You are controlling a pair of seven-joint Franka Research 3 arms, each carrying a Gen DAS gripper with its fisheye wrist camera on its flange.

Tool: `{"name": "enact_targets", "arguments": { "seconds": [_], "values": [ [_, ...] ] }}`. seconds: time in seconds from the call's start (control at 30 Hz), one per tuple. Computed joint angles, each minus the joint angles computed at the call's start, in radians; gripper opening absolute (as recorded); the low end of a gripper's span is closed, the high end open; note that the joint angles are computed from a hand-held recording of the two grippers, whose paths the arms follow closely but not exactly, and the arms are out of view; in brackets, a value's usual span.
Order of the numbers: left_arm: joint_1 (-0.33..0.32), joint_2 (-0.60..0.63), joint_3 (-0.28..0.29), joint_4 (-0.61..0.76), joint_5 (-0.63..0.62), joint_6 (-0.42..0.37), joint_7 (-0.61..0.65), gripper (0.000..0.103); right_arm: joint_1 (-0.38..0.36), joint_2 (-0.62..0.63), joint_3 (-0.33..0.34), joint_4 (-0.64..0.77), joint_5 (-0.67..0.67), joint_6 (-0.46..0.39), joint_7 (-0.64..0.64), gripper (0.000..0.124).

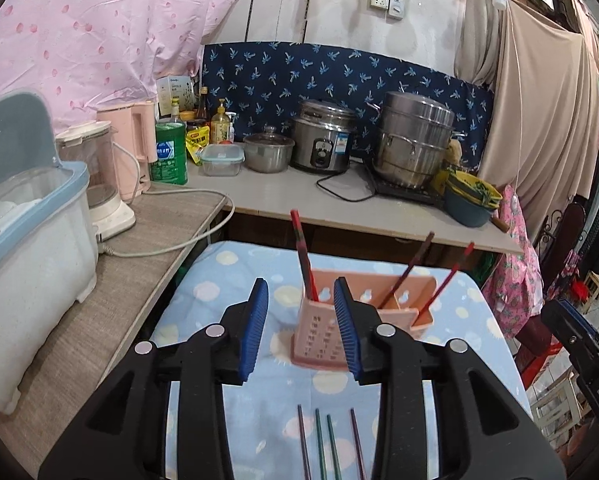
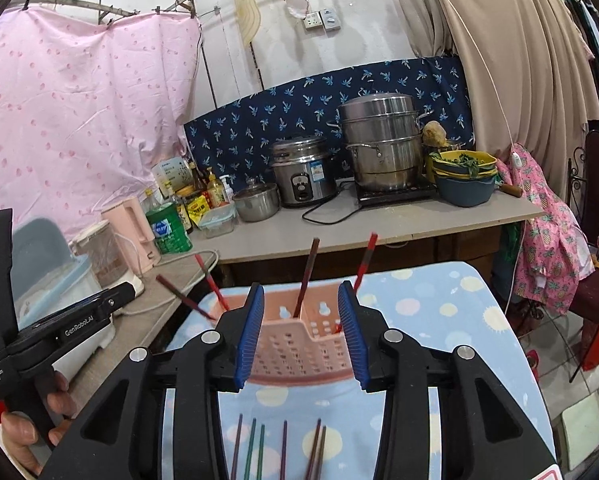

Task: Organize utensils
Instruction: 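Withdraw both open tools back toward the remaining chopsticks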

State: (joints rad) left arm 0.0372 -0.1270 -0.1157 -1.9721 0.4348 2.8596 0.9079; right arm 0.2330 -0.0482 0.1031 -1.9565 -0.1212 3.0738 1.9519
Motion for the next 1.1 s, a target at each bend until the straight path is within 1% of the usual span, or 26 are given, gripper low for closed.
{"name": "enact_targets", "arguments": {
  "seconds": [0.1,0.17,0.33,0.43,0.53,0.63,0.8,0.87,1.0,1.1],
  "values": [
    [-0.007,-0.042,0.002,-0.069,-0.017,0.0,0.012,0.033,-0.003,-0.051,0.007,-0.078,0.002,-0.002,-0.005,0.038],
    [-0.014,-0.068,0.006,-0.115,-0.038,-0.001,0.026,0.033,-0.021,-0.084,0.025,-0.13,-0.007,-0.011,0.003,0.038],
    [-0.013,-0.124,0.003,-0.211,-0.053,-0.008,0.045,0.033,-0.028,-0.15,0.042,-0.232,0.053,-0.041,-0.044,0.038],
    [-0.024,-0.158,0.01,-0.263,-0.08,-0.01,0.065,0.033,-0.023,-0.179,0.043,-0.28,0.099,-0.056,-0.074,0.038],
    [-0.022,-0.194,0.004,-0.317,-0.084,-0.011,0.069,0.033,-0.031,-0.206,0.059,-0.329,0.117,-0.068,-0.083,0.038],
    [-0.019,-0.224,-0.01,-0.364,-0.073,-0.017,0.064,0.033,-0.028,-0.223,0.066,-0.363,0.136,-0.089,-0.096,0.038],
    [-0.051,-0.254,0.002,-0.426,-0.109,-0.035,0.089,0.033,-0.029,-0.25,0.088,-0.432,0.139,-0.116,-0.098,0.038],
    [-0.057,-0.266,0.0,-0.451,-0.119,-0.043,0.094,0.033,-0.006,-0.254,0.077,-0.452,0.164,-0.134,-0.114,0.038],
    [-0.067,-0.277,-0.003,-0.485,-0.133,-0.064,0.099,0.033,0.0,-0.261,0.093,-0.493,0.162,-0.153,-0.111,0.038],
    [-0.075,-0.284,-0.003,-0.507,-0.146,-0.075,0.103,0.033,0.019,-0.257,0.091,-0.514,0.173,-0.165,-0.12,0.038]
  ]
}}
